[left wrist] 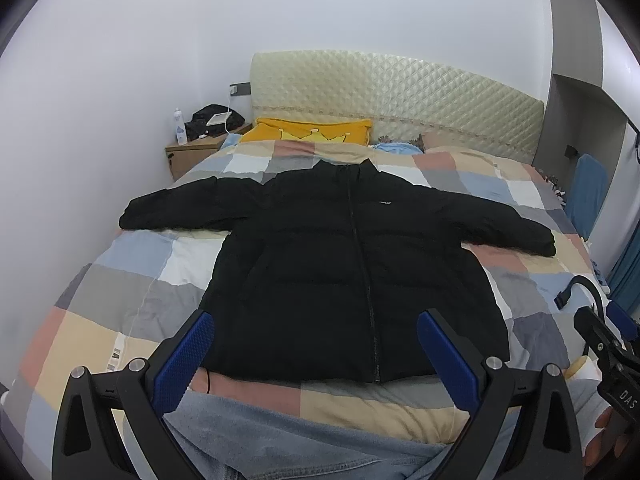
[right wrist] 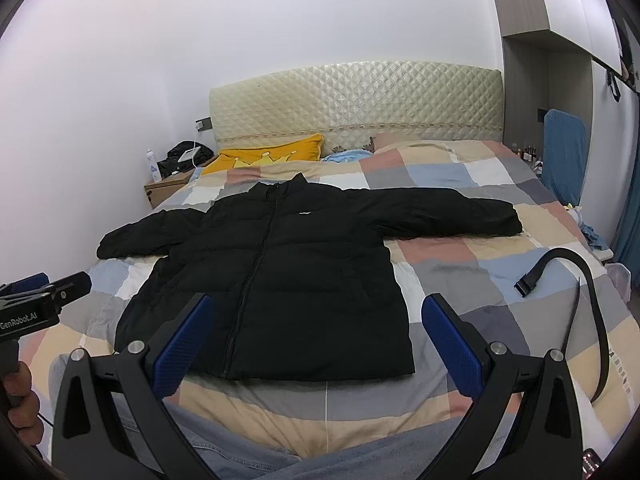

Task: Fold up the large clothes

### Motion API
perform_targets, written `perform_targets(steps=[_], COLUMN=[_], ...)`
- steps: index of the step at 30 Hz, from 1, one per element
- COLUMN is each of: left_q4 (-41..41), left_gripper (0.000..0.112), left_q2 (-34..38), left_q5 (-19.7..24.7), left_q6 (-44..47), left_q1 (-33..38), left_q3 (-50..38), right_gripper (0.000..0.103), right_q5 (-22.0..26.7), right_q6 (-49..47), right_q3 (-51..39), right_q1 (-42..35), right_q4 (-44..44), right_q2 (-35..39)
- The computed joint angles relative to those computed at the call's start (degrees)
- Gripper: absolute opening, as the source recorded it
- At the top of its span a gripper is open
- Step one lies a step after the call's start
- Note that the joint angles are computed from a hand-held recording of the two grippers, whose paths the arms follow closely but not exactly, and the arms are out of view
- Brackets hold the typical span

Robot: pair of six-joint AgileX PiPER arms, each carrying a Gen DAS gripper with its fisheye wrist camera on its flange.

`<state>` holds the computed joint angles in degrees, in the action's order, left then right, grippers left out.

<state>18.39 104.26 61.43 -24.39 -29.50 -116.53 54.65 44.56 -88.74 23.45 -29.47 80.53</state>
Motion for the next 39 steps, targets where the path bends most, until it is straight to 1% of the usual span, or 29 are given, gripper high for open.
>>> perform_targets(steps=[3,8,28,35,39], left_q4=[0.05,0.35,-2.98,-4.41,-4.42], left_gripper=[0.103,0.103,0.103,0.103,0.103], left_q2=[0.44,0.19,2.13,1.92,3.54], left_q5=[0.86,0.81,1.54,-0.42,-0.83], left_q6=[-0.44,-0.85,0.92,2.19,3.76], left_q1=[0.13,0.01,1.49,2.01,1.79], left_q3=[-0.73,-0.13,-2.16,-1.62,-3.7], right_gripper=[0.103,0.103,0.103,0.103,0.103], right_q5=[-0.08,-0.45,-0.93,-1.38,-1.24], right_q6=[0.14,-0.08,-0.91,-0.93,-0.19], right_q3=[0.33,0.38,0.74,0.53,-0.09], right_q1=[0.13,-0.06,-0.77,-1.18,-1.54], right_q4=[-0.06,0.25,0.23,-0.16,-1.03], right_q2=[-0.21,0.03,0.51,0.83,1.54])
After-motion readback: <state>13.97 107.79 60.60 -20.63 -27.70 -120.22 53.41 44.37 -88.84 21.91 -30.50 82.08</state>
